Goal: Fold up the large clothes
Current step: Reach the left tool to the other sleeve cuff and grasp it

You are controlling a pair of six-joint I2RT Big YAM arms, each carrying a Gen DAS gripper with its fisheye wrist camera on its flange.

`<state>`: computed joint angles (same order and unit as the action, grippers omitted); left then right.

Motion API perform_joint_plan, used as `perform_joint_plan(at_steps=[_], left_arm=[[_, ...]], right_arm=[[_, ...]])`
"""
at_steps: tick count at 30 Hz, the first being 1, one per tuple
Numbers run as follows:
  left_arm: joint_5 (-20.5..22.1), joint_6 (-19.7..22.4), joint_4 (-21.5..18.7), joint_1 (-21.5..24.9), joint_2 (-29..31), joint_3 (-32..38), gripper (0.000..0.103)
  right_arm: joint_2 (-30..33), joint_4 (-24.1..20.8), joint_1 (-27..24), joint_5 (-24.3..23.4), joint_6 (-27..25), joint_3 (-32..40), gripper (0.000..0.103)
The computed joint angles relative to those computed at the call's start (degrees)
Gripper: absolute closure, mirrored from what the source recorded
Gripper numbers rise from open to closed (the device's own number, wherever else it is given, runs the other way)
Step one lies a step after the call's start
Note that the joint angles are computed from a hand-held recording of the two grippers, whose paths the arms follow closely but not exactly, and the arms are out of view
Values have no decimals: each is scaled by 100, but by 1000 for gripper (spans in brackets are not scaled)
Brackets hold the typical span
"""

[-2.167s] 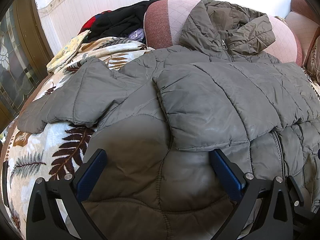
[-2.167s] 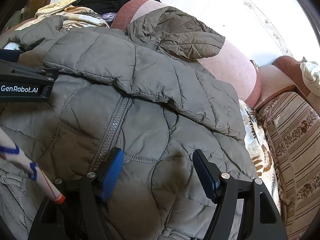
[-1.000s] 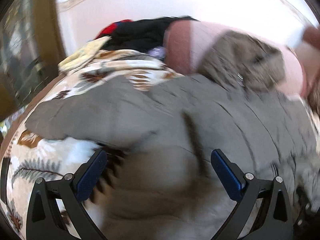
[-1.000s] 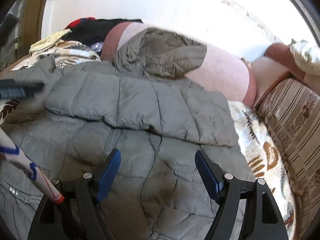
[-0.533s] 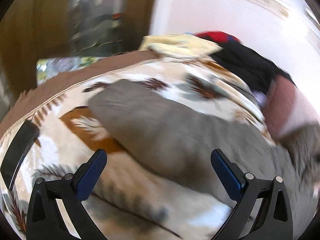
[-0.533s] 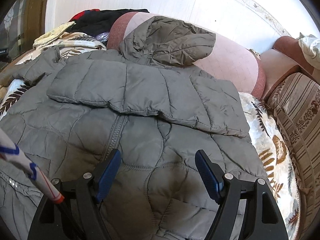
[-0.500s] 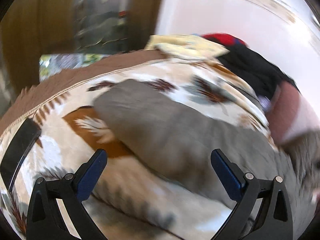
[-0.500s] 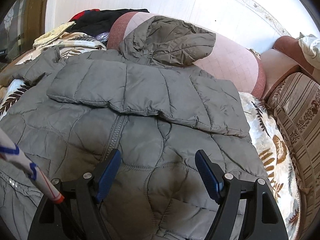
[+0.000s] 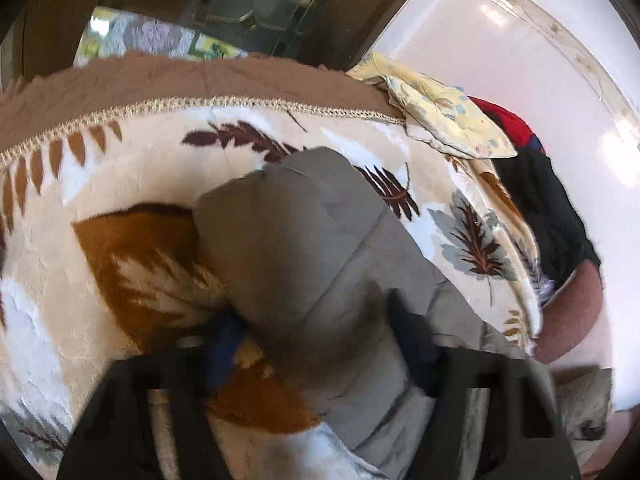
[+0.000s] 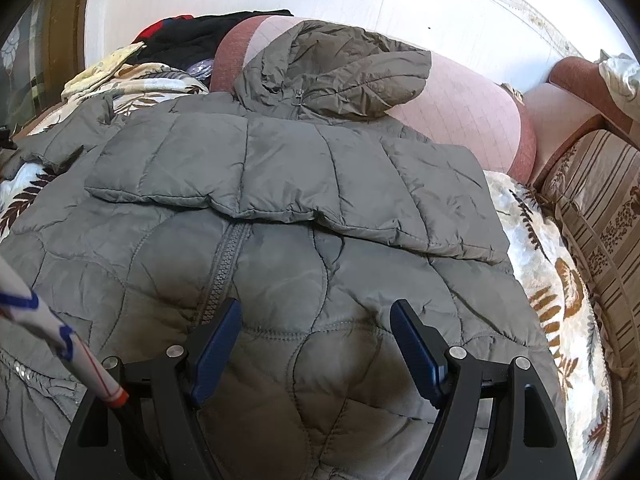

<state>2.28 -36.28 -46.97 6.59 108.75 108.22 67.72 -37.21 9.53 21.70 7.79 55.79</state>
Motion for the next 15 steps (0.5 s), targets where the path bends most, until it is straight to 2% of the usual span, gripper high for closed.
perform_joint_plan(at_steps=[1,3,8,11,13,15], left_arm=[[-169,63,-96,-45,31,61,83],[-85,119,93,-54,-73,-63,90],[-194,385,377,-202,-434,-148,92],[-153,595,559,-356,-782,-280,92],[-145,761,650,-524,-982,-296,92],[-183,994,685,-767,-1191,-281,92]], right_arm=[[-10,15,-27,-33,21,-1,23],[-56,81,-98,-79,39,-8,23],[-349,339,-470,103,204,-92,23],[-149,-50,-721,98,266,91,17],[120,-403,-883,-391,150,240,17],[190,-517,-1034,-780,304,282,18]])
